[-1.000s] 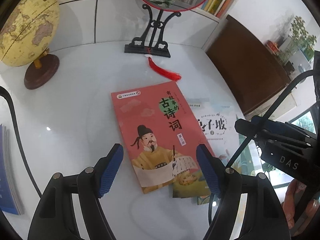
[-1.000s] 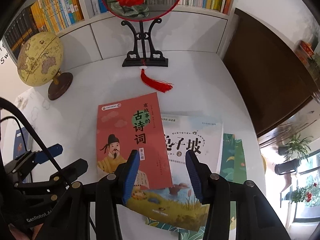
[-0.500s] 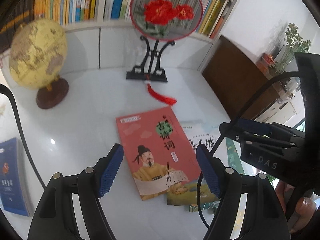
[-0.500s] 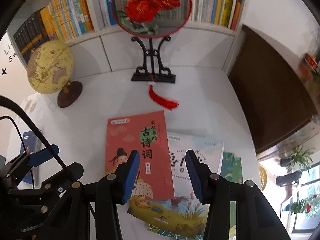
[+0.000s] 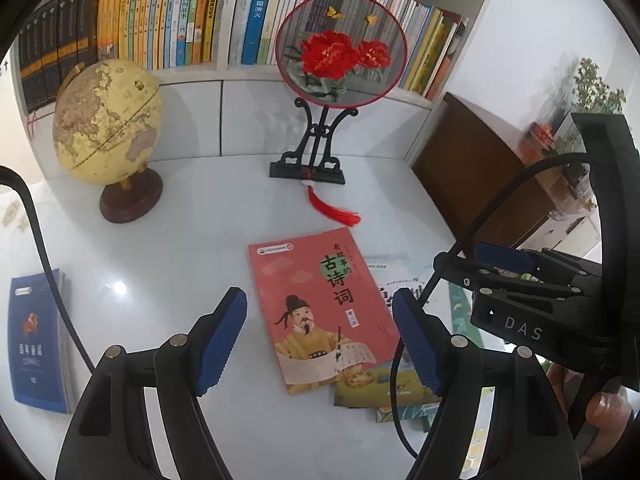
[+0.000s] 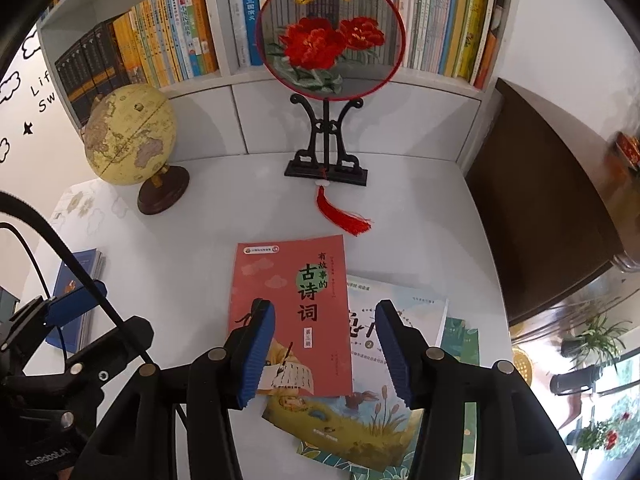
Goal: Organize books
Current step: 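Lower both tools close over the pink poetry book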
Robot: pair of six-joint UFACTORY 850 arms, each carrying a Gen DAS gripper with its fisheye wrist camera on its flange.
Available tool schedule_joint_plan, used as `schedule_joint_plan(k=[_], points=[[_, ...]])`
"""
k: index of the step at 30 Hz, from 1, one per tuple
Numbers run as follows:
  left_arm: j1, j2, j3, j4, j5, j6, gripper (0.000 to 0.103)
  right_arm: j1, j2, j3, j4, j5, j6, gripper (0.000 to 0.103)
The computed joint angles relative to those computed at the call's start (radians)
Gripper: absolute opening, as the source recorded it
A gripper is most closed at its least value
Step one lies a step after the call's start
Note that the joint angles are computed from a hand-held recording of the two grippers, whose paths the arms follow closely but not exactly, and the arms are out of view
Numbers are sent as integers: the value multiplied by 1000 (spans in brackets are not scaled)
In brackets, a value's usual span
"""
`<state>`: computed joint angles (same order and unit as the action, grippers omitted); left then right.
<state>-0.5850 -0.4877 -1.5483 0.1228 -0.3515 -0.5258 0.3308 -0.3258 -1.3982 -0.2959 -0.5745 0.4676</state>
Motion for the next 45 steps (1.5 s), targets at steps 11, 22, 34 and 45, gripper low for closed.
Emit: schedule_joint_plan(k=[11, 22, 34, 45], points=[[43, -108, -59, -290, -51, 272, 74, -19, -77, -29, 68, -27, -28, 52], [93, -275, -167, -506, -143, 478, 73, -103, -152, -5, 342, 51, -271, 52], [87, -363, -206, -572, -176, 514, 72, -141, -274, -69, 507, 49, -445, 42], [69, -333, -155, -644, -142, 604, 72, -124, -297, -74, 429, 41, -426, 35]])
